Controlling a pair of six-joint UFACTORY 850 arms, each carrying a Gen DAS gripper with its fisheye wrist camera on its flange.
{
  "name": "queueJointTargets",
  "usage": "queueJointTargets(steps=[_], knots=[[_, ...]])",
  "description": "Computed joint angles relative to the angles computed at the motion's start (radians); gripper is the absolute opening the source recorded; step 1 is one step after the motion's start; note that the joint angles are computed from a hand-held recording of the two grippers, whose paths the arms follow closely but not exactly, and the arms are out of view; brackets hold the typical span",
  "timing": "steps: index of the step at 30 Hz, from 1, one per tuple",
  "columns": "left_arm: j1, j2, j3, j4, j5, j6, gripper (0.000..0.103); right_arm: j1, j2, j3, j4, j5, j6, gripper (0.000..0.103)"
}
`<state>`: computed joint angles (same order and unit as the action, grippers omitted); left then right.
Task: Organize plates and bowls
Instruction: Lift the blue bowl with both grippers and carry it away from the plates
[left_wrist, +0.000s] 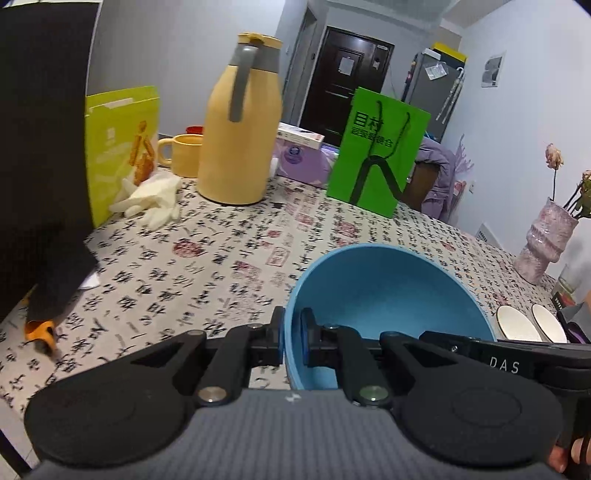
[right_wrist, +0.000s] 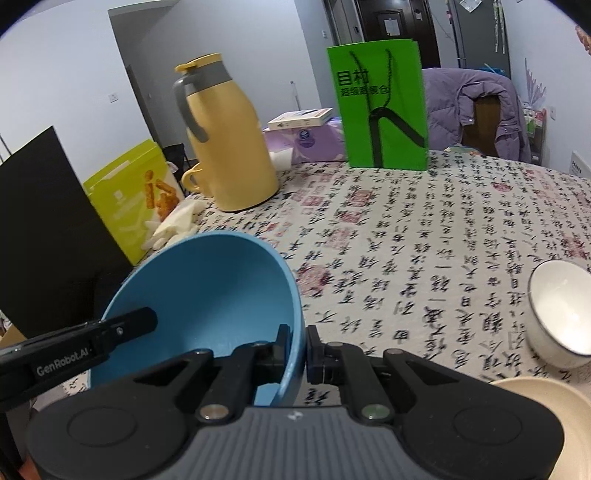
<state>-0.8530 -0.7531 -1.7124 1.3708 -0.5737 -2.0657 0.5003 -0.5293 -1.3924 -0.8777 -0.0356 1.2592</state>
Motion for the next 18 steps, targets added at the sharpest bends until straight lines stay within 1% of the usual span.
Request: queueJointTargets(steps=[7, 10, 12, 16, 18], knots=[[0.006, 0.055, 0.096, 0.051, -0.01, -0.081, 0.008, 0.033, -0.019, -0.022, 0.046, -0.008, -0.039, 0.008], [0.009, 0.073, 0.128, 0.069, -0.014, -0.106, 0.008, 0.043, -0.031, -0.035, 0.133, -0.009, -0.122, 0.008], [0.012, 0.087, 0.152, 0.081, -0.018, -0.126, 0.008, 0.052, -0.04, -0.048, 0.241, -0.014, -0.231, 0.008], [0.02, 0.114, 0.201, 0.114, -0.019, -0.177, 0.008, 0.07, -0.058, -0.072, 0.269, -0.025, -0.259, 0.008], [0.023, 0.125, 0.222, 0.125, -0.021, -0.198, 0.008, 0.077, -0.069, -0.086, 0.361, -0.03, -0.349, 0.008]])
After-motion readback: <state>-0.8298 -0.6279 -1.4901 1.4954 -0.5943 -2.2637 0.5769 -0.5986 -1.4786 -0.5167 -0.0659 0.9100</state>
